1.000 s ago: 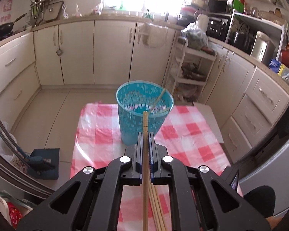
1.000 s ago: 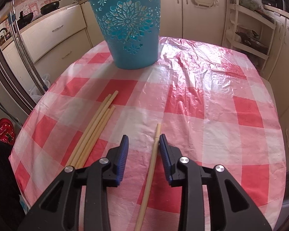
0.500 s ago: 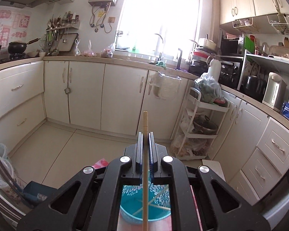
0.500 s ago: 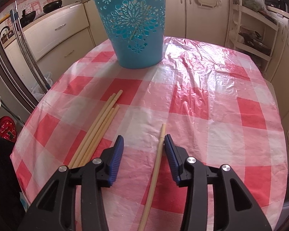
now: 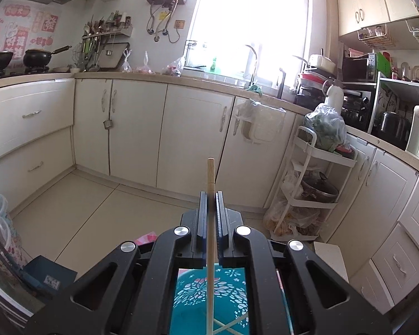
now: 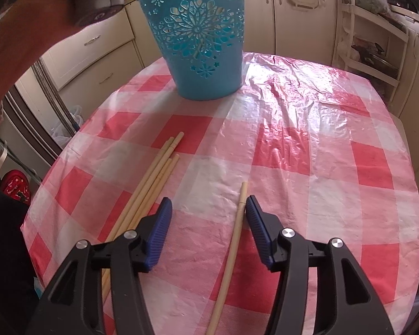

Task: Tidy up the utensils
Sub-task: 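Raise the stick with the left gripper over the basket and open, then close the right gripper on a wooden stick and lift it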

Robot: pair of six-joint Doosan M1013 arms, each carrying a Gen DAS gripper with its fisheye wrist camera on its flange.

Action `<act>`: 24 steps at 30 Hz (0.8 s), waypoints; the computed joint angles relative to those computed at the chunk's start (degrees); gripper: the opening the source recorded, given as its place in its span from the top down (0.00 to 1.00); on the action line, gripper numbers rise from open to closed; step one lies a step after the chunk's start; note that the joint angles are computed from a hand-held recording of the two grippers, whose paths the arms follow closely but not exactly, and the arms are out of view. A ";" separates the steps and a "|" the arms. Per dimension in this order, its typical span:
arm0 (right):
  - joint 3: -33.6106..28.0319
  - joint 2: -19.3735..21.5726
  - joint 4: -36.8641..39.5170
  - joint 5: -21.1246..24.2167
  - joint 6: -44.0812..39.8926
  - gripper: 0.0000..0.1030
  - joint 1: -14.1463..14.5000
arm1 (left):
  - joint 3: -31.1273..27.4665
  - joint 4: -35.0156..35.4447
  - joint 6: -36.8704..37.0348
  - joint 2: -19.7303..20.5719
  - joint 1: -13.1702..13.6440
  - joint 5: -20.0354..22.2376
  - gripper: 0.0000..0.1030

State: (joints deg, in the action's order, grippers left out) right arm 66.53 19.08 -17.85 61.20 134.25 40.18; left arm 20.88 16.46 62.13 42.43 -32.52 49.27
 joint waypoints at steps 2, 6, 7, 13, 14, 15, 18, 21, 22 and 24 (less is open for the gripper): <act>-0.17 0.11 -0.21 0.30 -0.11 0.47 0.09 | 3.07 -0.49 -0.03 -1.24 0.16 -0.45 0.95; -0.33 0.22 -0.34 0.52 -0.17 0.47 0.16 | 6.82 -1.43 2.11 -3.05 0.20 0.98 0.95; -0.34 0.22 -0.38 0.58 -0.22 0.47 0.16 | 7.48 -1.68 3.13 -3.45 0.15 1.98 0.95; 0.79 -0.72 1.39 -0.71 0.66 0.47 -0.37 | 19.51 2.90 1.00 -11.05 -0.16 1.53 0.49; 1.34 -1.15 1.91 -1.26 1.49 0.47 -0.49 | 22.17 3.35 0.28 -12.82 -0.06 0.58 0.44; 1.69 -1.44 2.15 -1.45 2.05 0.47 -0.52 | 24.81 3.54 -0.20 -14.57 0.10 -0.38 0.39; 0.63 -0.80 -0.05 1.14 1.76 0.51 0.24 | 32.40 5.17 -2.30 -19.42 0.57 -2.80 0.28; -1.09 0.27 -2.38 4.85 1.02 0.57 1.01 | 38.51 6.44 -4.87 -22.85 1.12 -4.29 0.25; -1.34 0.35 -2.13 5.40 1.12 0.59 0.92 | 40.43 6.71 -6.02 -23.75 1.43 -4.56 0.25; -1.29 0.15 -1.41 5.84 2.39 0.64 0.59 | 42.03 5.55 -7.41 -24.30 2.23 -3.26 0.25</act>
